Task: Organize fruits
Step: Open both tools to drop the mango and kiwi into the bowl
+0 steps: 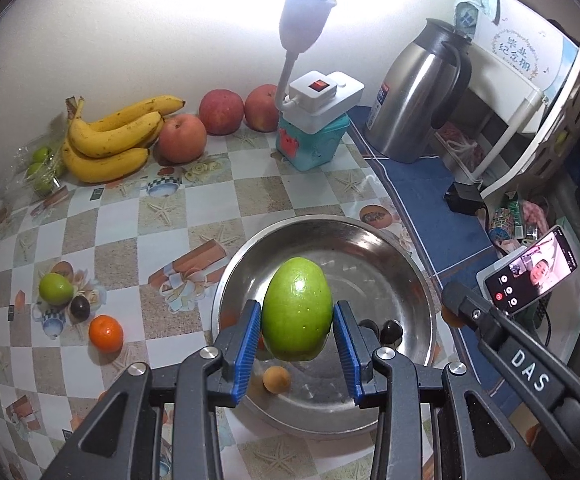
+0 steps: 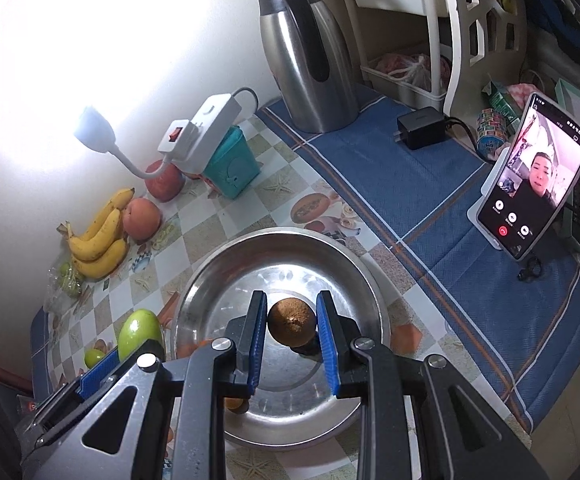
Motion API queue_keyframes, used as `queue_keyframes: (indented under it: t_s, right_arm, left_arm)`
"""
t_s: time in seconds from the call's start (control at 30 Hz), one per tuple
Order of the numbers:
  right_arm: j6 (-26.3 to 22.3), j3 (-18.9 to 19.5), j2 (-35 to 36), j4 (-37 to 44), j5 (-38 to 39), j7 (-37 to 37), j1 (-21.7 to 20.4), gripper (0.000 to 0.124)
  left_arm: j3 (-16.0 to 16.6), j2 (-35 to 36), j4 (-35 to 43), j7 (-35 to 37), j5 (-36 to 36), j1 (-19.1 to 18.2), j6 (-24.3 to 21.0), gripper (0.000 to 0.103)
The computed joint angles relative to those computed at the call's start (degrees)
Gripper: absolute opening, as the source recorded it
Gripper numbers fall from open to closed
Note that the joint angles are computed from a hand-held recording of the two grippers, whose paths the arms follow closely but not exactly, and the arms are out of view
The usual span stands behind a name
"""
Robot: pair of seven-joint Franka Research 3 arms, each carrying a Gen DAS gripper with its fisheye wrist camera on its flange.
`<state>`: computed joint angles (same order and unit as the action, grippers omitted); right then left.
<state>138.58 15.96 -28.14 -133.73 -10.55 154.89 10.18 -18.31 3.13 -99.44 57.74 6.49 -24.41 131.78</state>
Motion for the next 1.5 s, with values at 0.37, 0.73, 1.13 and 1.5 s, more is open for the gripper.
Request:
queue_keyframes:
  t_s: [0.37,0.73,1.13,1.5]
  right_arm:
    - [4.5,-1.7,5.0,0.1,0.5,-2.5,0.3,0.026]
    - [4.0,-4.3,12.0,2.3,2.6,-3.9,2.2,0.026]
    - [3.1,-5.6,14.2,1.9,2.2,-2.4,3.7,0.027]
    - [3.1,-6.0,13.7,1.4,3.4,-1.8,3.7,0.029]
  left_arm:
    - [0.3,7.0,4.5,1.1,-0.3,0.2,-2.4,0.040]
    - [0.6,11.2,6.1,2.4,2.5,-0.7,-1.1,0.039]
    - [0.7,11.3,5.5,3.0,4.0,-0.9,0.4,0.039]
    - [0.7,10.1,5.1,2.7,3.6,-0.6,-1.0,0.040]
